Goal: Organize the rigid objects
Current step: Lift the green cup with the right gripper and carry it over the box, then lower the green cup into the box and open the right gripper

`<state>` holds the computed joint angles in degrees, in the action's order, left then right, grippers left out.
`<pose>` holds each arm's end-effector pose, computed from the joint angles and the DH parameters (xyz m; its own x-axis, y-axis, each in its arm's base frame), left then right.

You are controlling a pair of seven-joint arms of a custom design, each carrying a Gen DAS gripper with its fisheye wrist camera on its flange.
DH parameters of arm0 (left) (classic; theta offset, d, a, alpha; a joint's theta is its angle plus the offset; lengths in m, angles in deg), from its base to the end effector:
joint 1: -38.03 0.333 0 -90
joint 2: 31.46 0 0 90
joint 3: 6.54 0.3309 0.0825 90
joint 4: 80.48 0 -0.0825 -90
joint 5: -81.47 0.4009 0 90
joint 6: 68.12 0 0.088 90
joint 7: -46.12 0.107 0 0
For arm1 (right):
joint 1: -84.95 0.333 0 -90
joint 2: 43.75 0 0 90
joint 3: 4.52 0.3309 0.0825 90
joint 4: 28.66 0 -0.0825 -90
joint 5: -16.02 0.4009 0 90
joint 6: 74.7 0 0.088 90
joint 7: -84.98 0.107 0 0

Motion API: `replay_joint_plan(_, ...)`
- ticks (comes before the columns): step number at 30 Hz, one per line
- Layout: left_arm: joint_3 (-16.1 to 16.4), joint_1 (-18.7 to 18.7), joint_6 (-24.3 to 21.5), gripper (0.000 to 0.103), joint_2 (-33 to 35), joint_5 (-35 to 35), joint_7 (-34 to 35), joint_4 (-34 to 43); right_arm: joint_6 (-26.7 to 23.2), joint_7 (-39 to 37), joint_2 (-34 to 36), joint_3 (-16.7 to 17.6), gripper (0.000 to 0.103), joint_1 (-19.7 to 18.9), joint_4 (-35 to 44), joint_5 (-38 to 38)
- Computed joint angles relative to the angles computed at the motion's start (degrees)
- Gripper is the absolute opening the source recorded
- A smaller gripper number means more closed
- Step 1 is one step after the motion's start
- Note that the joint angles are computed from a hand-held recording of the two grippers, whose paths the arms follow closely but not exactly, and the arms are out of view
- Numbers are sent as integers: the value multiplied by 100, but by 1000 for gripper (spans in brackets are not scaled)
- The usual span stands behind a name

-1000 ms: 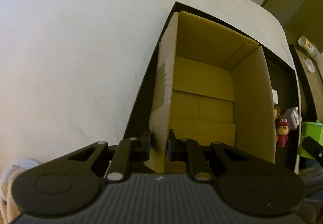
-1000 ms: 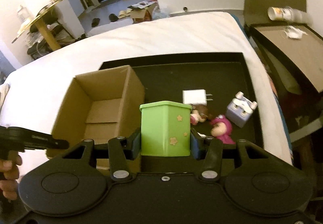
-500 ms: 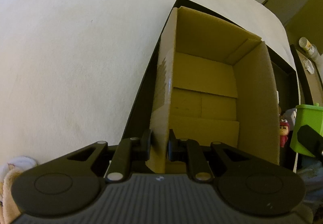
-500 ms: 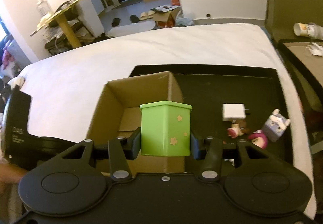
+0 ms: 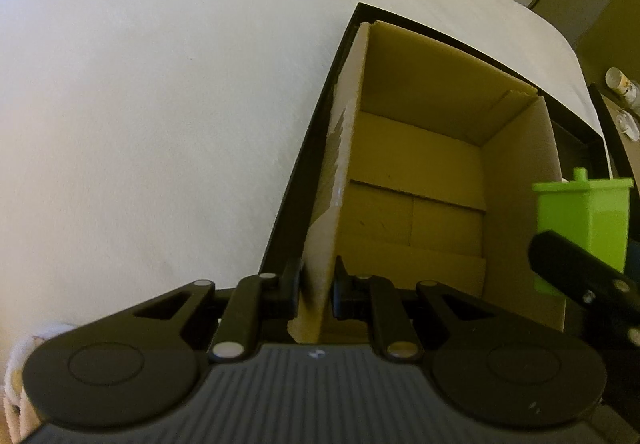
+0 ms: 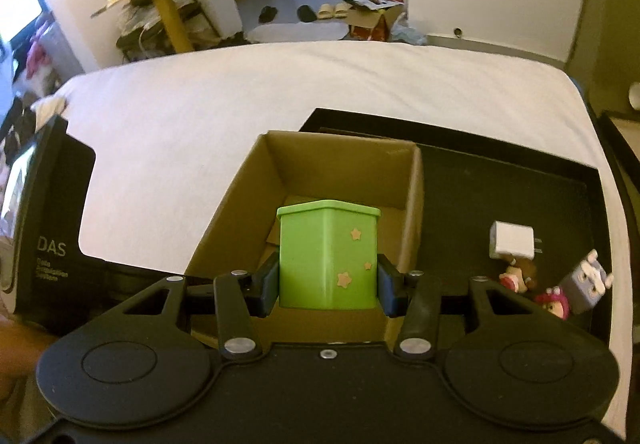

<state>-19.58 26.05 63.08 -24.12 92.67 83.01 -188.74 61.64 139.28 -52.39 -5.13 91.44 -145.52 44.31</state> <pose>0.5791 -0.2597 0.4747 0.3589 -0.9252 0.1231 -0.8831 -0.3793 -0.2763 0.5634 0.0626 0.5738 0.4704 -0.8713 -0.1399 -0.7526 -0.3133 -0.5792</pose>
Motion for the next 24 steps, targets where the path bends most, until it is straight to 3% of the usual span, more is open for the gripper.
replay_joint_plan(8, -23, -84, 0, 13, -28, 155, -295, -35, 44, -305, 173, 54, 47, 88, 109, -95)
replay_joint_plan(24, 22, 7, 174, 14, -179, -74, -347, -234, -198, 86, 555, 61, 48, 133, 421, 12)
